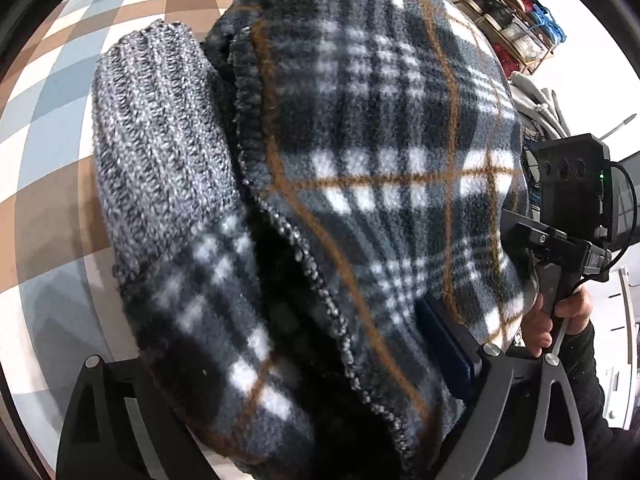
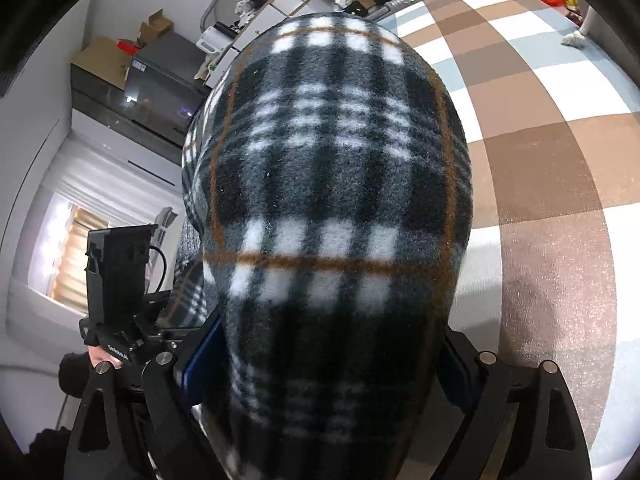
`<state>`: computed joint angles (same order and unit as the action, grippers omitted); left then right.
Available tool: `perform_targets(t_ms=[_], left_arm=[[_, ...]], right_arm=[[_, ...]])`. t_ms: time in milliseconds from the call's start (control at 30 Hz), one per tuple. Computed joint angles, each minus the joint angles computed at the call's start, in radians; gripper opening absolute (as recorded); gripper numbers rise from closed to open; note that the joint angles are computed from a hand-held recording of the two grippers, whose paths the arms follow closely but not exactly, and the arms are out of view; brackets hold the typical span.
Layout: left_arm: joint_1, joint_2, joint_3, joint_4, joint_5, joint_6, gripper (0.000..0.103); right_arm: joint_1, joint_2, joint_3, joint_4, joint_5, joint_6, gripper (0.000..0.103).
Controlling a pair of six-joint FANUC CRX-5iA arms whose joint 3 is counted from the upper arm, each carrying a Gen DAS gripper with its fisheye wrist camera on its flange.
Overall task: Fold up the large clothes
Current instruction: 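Carry the bundled jacket with both tools away from the bed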
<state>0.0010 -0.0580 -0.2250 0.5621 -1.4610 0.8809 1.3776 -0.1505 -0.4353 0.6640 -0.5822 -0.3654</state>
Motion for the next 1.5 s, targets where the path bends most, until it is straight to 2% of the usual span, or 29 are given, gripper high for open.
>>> perform_targets(t_ms=[300,467,567,633,733,967,1167,1333,1500], left_arm=[[0.034,0.035,-0.003,0.050,-0.023,-0.071,0.092],[0.093,0.047,-0.015,0.085,-0.067,-0.101,0.082],[0.118,0.052,-0.029,0.109,-0.082,-0.114,0.076],[0.144,0.060,-0.037,0.132,-0.104,-0.131,0.068],[0.182,0.085,-0.039,0.159,-0.142,-0.146,0.063],[0.218,0.131,-0.035,0.174,-0.196,-0.151,0.063],[0.234,0.151,-0.032,0.174,-0.229,-0.146,0.063],[0.213,0.127,-0.032,0.171,-0.202,-0.137,0.063],[0.192,0.113,-0.036,0.178,-0.199,-0.129,0.062]], right_arm=[[0.025,-0.023,-0.042,0.073,-0.009,-0.087,0.084],[0.048,-0.038,-0.048,0.093,-0.038,-0.121,0.079],[0.073,-0.035,-0.035,0.102,-0.080,-0.152,0.077],[0.083,-0.034,-0.032,0.108,-0.093,-0.168,0.077],[0.090,-0.039,-0.039,0.122,-0.093,-0.194,0.076],[0.098,-0.035,-0.039,0.139,-0.105,-0.225,0.077],[0.119,-0.012,-0.023,0.165,-0.153,-0.231,0.078],[0.106,-0.033,-0.066,0.214,-0.102,-0.319,0.077],[0.149,-0.049,-0.062,0.249,-0.150,-0.373,0.072]])
